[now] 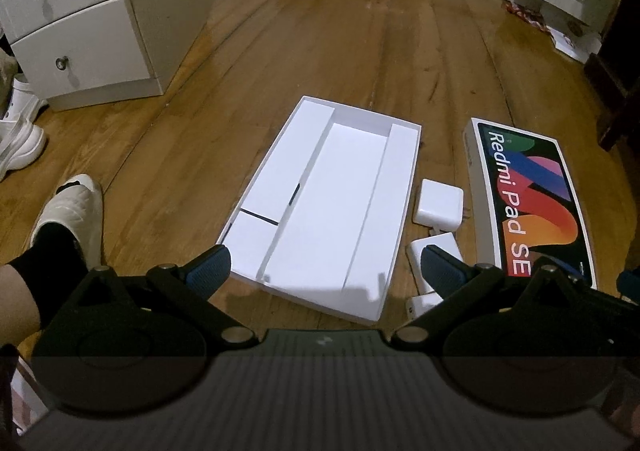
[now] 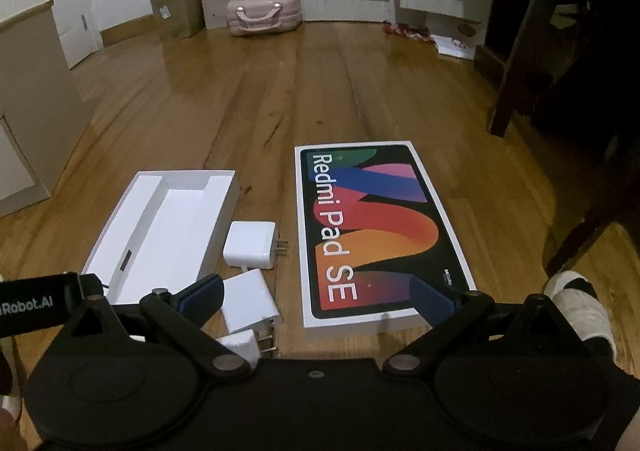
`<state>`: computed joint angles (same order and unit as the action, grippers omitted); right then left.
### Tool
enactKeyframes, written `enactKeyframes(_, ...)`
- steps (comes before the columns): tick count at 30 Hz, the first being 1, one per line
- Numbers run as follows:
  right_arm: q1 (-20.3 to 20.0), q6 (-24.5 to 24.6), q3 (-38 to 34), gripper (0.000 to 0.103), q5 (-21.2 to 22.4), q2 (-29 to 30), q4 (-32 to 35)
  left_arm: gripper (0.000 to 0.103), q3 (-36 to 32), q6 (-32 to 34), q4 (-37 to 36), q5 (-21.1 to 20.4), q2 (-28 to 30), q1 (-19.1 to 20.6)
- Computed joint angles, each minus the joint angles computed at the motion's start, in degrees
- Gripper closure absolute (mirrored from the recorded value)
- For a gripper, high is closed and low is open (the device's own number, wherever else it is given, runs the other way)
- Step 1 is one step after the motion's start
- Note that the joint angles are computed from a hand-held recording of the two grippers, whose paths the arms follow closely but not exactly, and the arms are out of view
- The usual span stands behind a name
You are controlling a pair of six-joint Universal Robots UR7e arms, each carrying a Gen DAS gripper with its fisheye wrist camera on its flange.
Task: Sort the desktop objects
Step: 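Move the left tool toward the small white GaN charger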
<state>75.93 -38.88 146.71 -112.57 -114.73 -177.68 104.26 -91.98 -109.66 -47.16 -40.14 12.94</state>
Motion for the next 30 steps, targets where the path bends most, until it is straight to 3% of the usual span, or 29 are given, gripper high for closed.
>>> enactKeyframes(4, 1.2, -1.5, 0.8, 0.002, -1.7, 1.2, -3.4, 0.0, -0.1, 0.8, -1.7, 0.0, 0.8, -0.6)
enactKeyframes(8, 1.1, -1.5, 0.8, 0.002, -2.1, -0.4, -1.4, 0.0, 0.9, 3.2, -3.9, -0.6, 0.6, 0.0)
enactKeyframes(10, 2.5, 0.3, 0.0, 0.002, -4.4, 1.2, -0.8, 0.0, 2.6, 4.1, -5.9, -0.8, -0.1, -0.2)
enactKeyframes(14, 1.3, -0.1, 0.3, 0.002, -3.0, 0.8, -0.7, 0.0, 1.2, 1.5, -1.7, -1.6, 0.6, 0.4)
enactKeyframes(20, 1.0, 0.9, -0.4, 0.002, -4.0, 1.4, 1.6, 0.0, 3.0, 2.7, -6.3, -2.4, 0.2, 0.7)
enactKeyframes(30, 1.4, -2.2, -1.1, 0.002, -6.3, 3.1, 0.1, 0.0, 1.5, 1.3, -3.7, -2.8, 1.6, 1.0)
